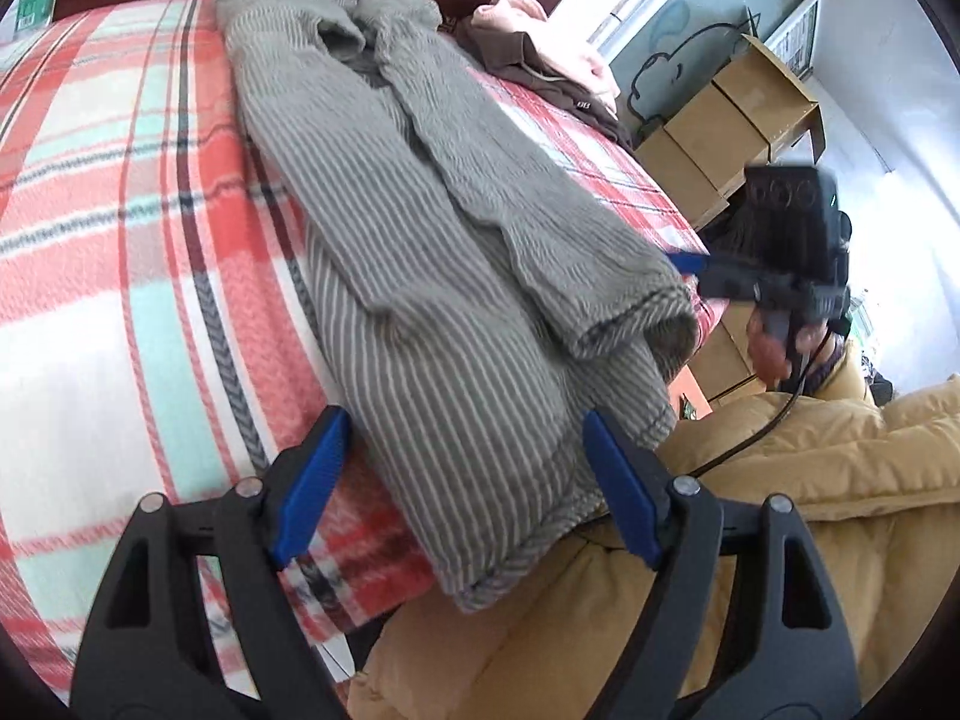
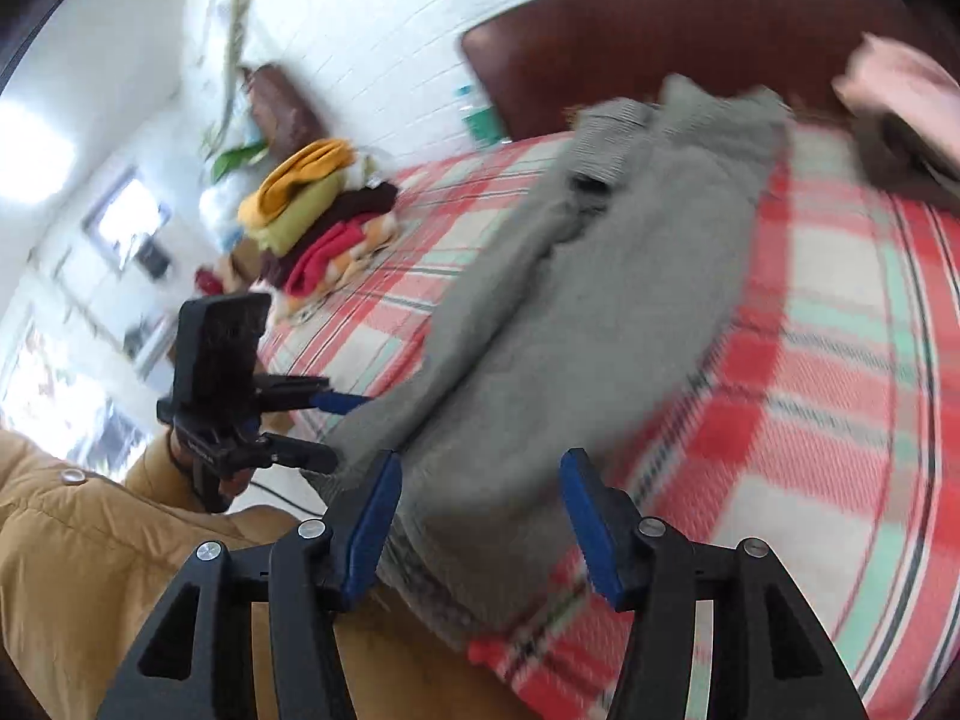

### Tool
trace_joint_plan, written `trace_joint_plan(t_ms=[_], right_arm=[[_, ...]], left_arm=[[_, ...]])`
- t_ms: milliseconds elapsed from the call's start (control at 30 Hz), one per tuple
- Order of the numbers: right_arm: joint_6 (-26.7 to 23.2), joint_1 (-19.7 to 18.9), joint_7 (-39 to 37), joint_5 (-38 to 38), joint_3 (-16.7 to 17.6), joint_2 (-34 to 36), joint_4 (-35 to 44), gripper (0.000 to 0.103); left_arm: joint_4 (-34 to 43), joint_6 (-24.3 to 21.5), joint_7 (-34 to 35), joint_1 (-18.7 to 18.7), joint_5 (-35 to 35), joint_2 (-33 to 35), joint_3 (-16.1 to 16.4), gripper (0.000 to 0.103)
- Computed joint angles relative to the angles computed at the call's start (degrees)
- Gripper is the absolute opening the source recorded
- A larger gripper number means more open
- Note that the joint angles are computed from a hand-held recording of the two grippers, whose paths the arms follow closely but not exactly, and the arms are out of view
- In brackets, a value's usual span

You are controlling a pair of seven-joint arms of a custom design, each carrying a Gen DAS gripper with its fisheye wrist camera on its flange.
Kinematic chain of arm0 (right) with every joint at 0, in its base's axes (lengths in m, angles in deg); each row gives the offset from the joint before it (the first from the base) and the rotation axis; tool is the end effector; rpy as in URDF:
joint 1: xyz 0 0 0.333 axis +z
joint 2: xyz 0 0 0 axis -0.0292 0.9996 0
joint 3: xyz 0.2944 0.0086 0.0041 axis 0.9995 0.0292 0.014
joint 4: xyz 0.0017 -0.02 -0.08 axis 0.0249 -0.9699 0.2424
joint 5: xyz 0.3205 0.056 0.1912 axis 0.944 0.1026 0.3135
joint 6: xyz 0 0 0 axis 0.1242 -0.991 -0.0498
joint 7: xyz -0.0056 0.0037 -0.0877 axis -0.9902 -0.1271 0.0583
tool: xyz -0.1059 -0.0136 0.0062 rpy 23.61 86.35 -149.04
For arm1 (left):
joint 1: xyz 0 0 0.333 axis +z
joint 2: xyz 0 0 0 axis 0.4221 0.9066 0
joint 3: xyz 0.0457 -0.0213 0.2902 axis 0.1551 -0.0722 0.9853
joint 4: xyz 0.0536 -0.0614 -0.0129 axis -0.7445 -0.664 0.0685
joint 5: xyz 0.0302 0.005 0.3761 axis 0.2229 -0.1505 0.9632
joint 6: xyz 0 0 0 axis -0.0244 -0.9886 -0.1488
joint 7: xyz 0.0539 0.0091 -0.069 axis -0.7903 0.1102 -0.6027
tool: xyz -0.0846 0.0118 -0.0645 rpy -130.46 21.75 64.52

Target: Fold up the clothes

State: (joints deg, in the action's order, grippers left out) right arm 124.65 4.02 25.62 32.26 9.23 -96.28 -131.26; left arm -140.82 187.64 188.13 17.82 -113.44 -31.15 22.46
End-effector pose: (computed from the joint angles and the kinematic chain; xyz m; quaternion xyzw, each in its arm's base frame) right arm 0.5116 0.0709 0.5301 -0.8481 0.3294 0.1349 0.3924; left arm 0.4314 -0.0458 0.4167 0.6245 -0.6703 0.4007 0.0082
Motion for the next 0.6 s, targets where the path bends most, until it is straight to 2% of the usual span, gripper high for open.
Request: trace_joint_plan(t_ms=[33,67,133,300,333,367,400,433,467,533,600], right_arm=[[0.2,-0.3,0.8,-0.6,-0.2,-0.4,-1.3,0.075],[0.7,-0.4,1.4,-1.0,-0.1,-0.7,-2.3,0.077],[-0.2,-0.2,1.8,-1.4,-0.1,-0.2,-3.2,0.077],[1.8,1.7,-1.6,-0.7,1.3,-1.1,-6.1,0.076],[2.3,2.1,-1.9,-0.8,1.5,-0.9,-6.2,0.069],[3.2,2.6,-1.9,-1.1,1.9,-0.7,-6.2,0.054],[4.1,3.1,-1.9,-1.3,2.3,-0.5,-6.3,0.045],[5.6,3.4,-1.4,-1.8,2.6,-0.6,-6.6,0.029],[6.3,3.5,-0.7,-1.8,2.6,-0.6,-6.7,0.016],[5.8,3.5,0.2,-0.8,2.0,-0.3,-6.2,0.009],[3.3,3.1,0.2,1.7,1.1,0.3,-5.0,0.009]], left_arm=[[-0.2,-0.3,0.2,-0.1,-0.7,-0.2,0.3,0.081],[-0.4,-0.6,0.5,-0.2,-1.3,-0.3,0.5,0.082],[-0.4,-1.3,1.0,-0.3,-2.9,-0.2,0.9,0.083],[-0.5,-2.3,-0.4,-0.2,-3.5,-0.4,-0.1,0.083],[-0.3,-2.5,-0.9,-0.3,-3.4,-0.3,-0.3,0.08],[-0.2,-2.1,-1.8,-0.2,-2.8,-0.2,-0.8,0.079],[-0.1,-1.7,-2.8,-0.2,-2.0,0.0,-1.2,0.074],[0.0,-1.2,-4.2,-0.1,-0.7,0.1,-1.7,0.061],[0.1,-0.9,-6.1,0.1,0.9,0.0,-2.1,0.056],[0.3,-0.8,-8.9,0.1,3.4,-0.3,-2.2,0.036],[0.6,-2.6,-8.5,-0.6,1.9,-1.2,-0.6,0.027]])
